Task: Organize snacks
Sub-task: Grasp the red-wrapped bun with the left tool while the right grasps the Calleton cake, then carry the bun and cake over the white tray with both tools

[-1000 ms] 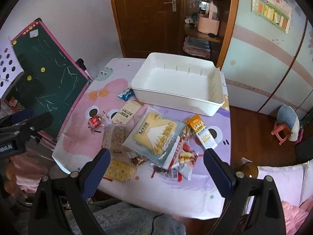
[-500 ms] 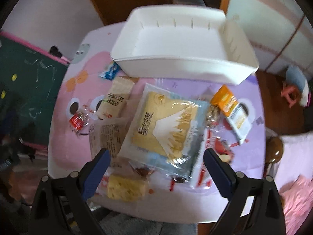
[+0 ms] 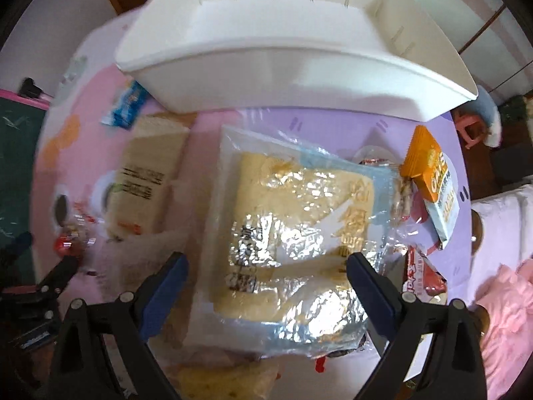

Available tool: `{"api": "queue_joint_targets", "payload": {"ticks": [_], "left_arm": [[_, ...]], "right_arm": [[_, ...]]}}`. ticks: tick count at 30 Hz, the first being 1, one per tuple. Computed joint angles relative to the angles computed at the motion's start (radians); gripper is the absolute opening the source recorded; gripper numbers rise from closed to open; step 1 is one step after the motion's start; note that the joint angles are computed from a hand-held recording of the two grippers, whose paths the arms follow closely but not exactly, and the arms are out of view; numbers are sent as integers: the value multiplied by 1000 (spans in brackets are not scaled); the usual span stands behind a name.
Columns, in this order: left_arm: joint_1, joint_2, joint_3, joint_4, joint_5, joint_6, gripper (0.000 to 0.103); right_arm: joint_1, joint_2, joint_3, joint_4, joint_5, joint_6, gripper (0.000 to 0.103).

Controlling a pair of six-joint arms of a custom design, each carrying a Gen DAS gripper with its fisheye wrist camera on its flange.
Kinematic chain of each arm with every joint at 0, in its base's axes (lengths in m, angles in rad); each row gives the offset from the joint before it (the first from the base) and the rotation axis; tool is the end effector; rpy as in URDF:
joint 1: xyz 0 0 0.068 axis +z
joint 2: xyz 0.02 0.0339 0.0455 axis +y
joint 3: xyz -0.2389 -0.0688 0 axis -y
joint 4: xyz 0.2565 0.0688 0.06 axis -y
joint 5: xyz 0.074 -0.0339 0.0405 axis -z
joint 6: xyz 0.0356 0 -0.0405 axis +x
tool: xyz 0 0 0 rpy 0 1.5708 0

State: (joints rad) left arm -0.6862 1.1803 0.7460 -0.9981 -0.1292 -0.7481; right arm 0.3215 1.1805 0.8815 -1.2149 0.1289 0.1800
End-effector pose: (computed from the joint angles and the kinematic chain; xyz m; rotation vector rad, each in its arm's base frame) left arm 0.1592 -0.1245 0.1727 -0.1046 2.9508 0.0095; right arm 0.1894 0.0583 0.2071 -0.2100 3.0427 -0.1692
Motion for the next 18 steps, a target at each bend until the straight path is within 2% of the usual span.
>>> {"api": "queue_joint_targets", "payload": {"ticks": [4, 8, 9, 10, 11, 15, 18], "left_arm": [[30, 37, -23, 48, 37, 17, 91], [37, 58, -34, 80, 87, 14, 68], [21, 67, -27, 78, 71, 2, 65], [6, 72, -21, 77, 59, -5, 56], [-6, 77, -15, 74, 53, -11, 54], [-10, 77, -2, 62, 66, -32, 51], [-33, 62, 14, 32, 57, -67, 50]], "right_arm": [[63, 23, -11, 22, 73, 54, 97], [129, 33, -22, 29, 132, 109, 94], [141, 29, -23, 28, 139, 118, 86], [160, 21, -23, 27, 152, 124, 82], [177, 11, -21, 19, 158, 131, 74], [187, -31, -12, 8, 158, 109, 51], [172, -83, 2, -23, 135, 94, 41]]}}
